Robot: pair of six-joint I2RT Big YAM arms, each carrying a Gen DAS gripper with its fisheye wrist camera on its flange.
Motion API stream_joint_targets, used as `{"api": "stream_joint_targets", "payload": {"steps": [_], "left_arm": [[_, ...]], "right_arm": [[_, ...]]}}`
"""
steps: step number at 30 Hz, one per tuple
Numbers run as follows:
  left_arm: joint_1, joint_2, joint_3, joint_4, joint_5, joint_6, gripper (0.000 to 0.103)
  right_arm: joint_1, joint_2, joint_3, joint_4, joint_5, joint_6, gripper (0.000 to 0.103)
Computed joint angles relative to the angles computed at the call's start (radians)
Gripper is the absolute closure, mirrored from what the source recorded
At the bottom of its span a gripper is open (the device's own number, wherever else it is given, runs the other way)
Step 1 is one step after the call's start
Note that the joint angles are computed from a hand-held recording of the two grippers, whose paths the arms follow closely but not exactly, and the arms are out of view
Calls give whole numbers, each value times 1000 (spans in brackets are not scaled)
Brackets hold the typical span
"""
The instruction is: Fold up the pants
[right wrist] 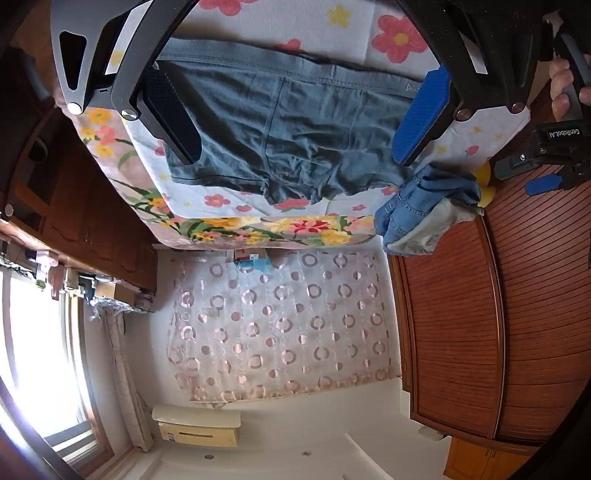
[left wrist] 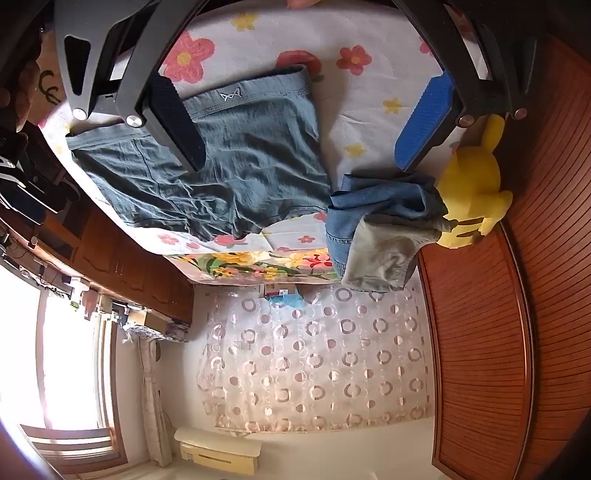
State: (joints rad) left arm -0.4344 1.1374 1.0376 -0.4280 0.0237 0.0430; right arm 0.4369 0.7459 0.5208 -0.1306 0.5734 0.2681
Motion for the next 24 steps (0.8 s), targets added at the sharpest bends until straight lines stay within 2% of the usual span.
{"api": "stream_joint_targets", "payload": {"steps": [24], "left_arm": [[0,-3,-10,28,-1,2,0]], "right_arm": [[23,0,7,-27,28,14,0]]}}
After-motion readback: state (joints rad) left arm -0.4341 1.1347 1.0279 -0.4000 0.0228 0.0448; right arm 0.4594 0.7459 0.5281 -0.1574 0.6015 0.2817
